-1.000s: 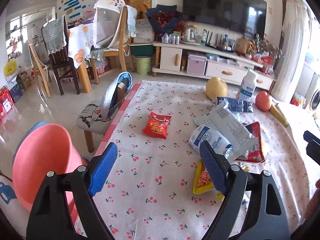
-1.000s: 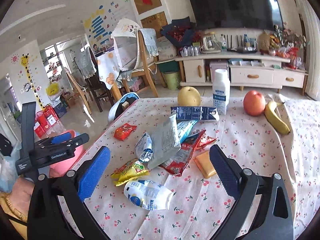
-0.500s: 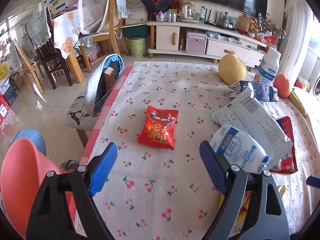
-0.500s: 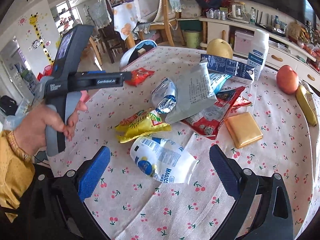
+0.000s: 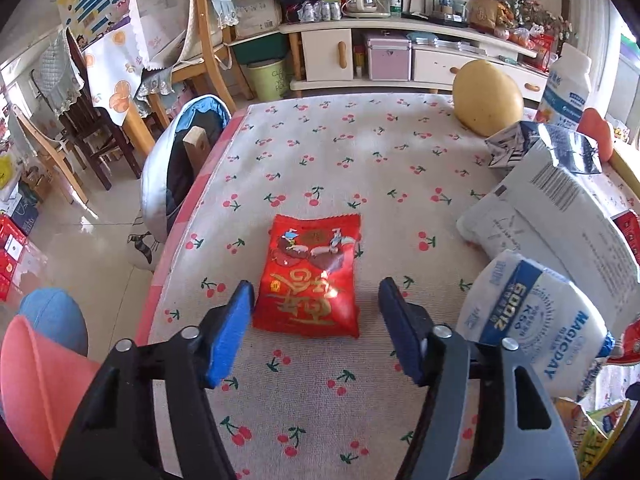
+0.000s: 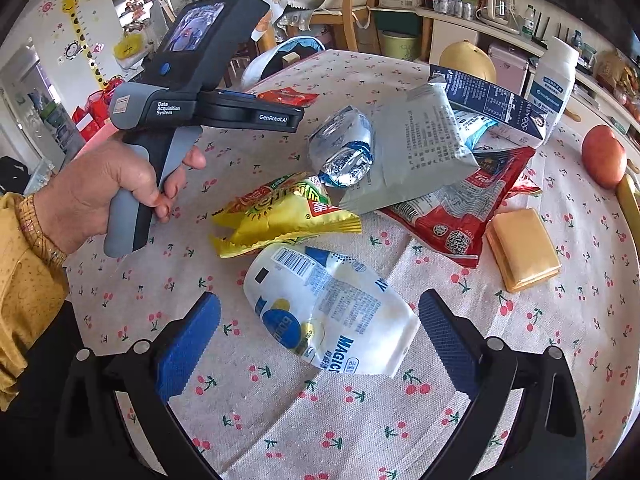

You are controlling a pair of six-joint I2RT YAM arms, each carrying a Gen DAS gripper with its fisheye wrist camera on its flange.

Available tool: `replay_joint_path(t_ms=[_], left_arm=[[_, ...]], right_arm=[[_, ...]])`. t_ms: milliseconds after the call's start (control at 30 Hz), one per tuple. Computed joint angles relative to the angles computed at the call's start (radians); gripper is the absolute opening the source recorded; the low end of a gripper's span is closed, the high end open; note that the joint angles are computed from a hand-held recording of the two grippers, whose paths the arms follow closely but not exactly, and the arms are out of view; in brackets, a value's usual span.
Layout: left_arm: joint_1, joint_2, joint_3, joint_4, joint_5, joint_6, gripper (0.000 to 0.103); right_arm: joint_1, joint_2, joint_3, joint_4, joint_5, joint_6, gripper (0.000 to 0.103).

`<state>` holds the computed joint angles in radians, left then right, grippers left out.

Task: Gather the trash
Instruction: 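Close the left tool on the red snack bag while the right tool grasps the yogurt pouch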

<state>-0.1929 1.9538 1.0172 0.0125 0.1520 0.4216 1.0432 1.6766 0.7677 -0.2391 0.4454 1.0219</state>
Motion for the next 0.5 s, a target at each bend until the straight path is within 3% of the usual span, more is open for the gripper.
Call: replay_joint_path(t_ms=[33, 67, 500], left_arm=[[0.004, -0.001, -0.002, 0.005, 0.011, -0.009, 0.055], [0.008, 0.001, 0.000, 0.004, 0.016, -0.015, 0.053], [0.062, -0.116, -0.126, 0.043, 0.083, -0.072, 0.052]], right_arm=[[-0.004, 0.007, 0.005, 0.001, -0.003, -0.009, 0.098], [-0.006, 0.012, 0.006, 0.005, -0.005, -0.015, 0.098], [-0.072, 0.075, 0.027, 0.034, -0.062, -0.052, 0.098]])
